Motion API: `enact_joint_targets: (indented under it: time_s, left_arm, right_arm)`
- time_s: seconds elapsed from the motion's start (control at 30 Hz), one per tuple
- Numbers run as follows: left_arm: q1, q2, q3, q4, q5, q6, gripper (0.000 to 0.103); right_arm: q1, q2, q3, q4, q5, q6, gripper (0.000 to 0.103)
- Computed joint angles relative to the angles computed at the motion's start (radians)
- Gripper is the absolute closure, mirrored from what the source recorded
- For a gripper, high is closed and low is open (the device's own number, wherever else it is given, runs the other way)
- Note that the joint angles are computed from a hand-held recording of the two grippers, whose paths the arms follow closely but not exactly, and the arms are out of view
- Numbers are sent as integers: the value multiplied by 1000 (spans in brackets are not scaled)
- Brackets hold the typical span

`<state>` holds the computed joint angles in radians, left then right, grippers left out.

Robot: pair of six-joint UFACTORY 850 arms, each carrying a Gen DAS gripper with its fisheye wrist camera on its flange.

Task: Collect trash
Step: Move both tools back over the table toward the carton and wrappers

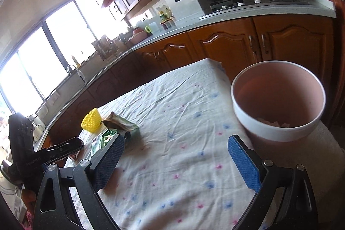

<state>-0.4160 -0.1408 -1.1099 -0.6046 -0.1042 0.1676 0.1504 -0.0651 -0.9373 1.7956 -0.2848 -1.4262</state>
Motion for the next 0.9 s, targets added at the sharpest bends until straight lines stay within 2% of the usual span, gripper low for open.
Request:
enact_joint_targets:
  time_s: [0.07,0.17,0.27,0.33,0.43,0.5,0.57,0.67,0.73,0.9]
  left_arm:
    - [12,8,13,60,4,-66,38]
    - [33,25,39,49,12,-63,38]
    - [48,39,60,194,15,-211,38]
    - [64,47,76,188,9,-208,38]
    - [84,56,90,314,5,-339,38]
    - [97,58,96,302,1,-336,38]
    - [107,60,103,354,-1,-397,38]
    - [119,54,101,382,-17,-430,38]
    - [126,47,97,309,-25,-357,38]
    - [127,19,76,271,-51,-304,37]
  right_arm:
    - [14,-8,-8,-16,-1,13,5]
    - [37,-23,-25,-36,-3,25,5]
    - [56,-35,-40,-64,-2,42,5]
    - [66,-41,-49,-77,-4,47,5]
    - [85,-53,-66,-90,-2,49,5]
    - [95,-65,-80,-103,-4,60,5]
    - [105,-80,-97,-116,-13,70,5]
    - [120,-100,-122,-141,-19,82,6]
    - [131,-112,-137,-163,-21,94,6]
    - [150,-148,-178,-208,-34,115,6]
